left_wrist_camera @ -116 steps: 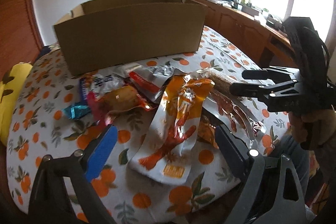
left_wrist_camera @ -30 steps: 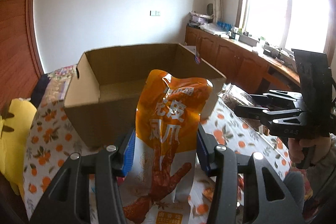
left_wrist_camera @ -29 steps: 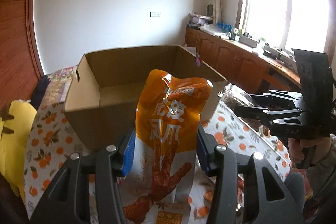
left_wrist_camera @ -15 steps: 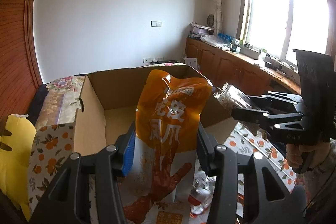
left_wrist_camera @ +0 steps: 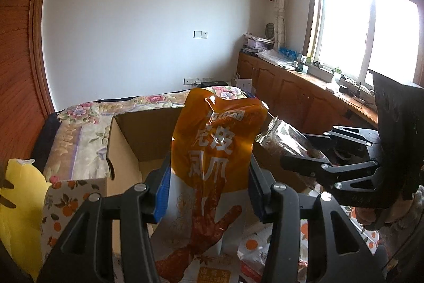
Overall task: Organize snacks
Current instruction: 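Carry both snacks over the cardboard box and open both grippers to drop them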
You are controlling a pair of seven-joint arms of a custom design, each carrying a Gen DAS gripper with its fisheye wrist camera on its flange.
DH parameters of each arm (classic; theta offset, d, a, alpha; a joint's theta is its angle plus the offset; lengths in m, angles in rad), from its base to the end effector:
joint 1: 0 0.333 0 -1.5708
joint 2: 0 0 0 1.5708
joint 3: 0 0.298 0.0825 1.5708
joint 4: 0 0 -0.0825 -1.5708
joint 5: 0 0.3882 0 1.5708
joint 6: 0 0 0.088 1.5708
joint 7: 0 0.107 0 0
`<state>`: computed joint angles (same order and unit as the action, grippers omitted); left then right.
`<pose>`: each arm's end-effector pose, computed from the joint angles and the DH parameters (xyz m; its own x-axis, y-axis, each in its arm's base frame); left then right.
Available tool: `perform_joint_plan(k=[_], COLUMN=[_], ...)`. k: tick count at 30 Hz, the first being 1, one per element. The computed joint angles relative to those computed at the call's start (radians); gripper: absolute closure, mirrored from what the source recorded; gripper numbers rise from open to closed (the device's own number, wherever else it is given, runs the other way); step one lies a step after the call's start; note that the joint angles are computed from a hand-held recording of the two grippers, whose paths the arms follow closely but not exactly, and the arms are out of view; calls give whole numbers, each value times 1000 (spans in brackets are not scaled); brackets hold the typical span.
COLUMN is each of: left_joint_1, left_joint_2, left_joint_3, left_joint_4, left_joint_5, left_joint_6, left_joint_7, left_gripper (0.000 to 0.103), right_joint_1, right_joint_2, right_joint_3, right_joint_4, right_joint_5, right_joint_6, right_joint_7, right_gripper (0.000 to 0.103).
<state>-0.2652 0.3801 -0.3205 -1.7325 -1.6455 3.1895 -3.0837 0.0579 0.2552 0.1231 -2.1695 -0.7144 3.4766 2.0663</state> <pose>0.5991 -0.2605 0.3908 -0.4889 -0.8657 0.1073 -0.4878 0.1693 -0.8563 0.5644 0.1786 0.3699 0.4460 -0.8950 0.0087 -0.4803 -0.2476 -0.8414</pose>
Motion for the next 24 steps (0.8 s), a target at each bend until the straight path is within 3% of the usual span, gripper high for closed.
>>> perform_joint_plan(k=[2,6,8,12,16,20,24], left_joint_1=[-4,15,15,-28,-60,-76,-141], left_joint_2=[19,59,80,114,131,147,166], left_joint_3=[6,-16,-13,47,85,104,191], left_joint_4=[8,38,51,63,58,60,69], left_joint_5=[111,200,259,421,538,619,738], left_joint_6=[3,19,15,-1,-1,-4,-38], left_joint_7=[-111,-184,-252,-438,-562,-649,-780], left_gripper=[54,54,54,53,53,50,48], right_joint_1=[4,66,66,118,117,101,63], right_joint_2=[18,48,66,101,132,162,175], right_joint_3=[-1,-47,-42,-81,-73,-51,-6], right_joint_4=[26,54,71,104,127,152,168], right_joint_5=[8,93,119,201,239,262,264], right_joint_6=[-13,-28,-36,-55,-82,-102,-125], right_joint_7=[-6,-70,-87,-141,-172,-195,-210], right_gripper=[59,59,59,59,59,59,57])
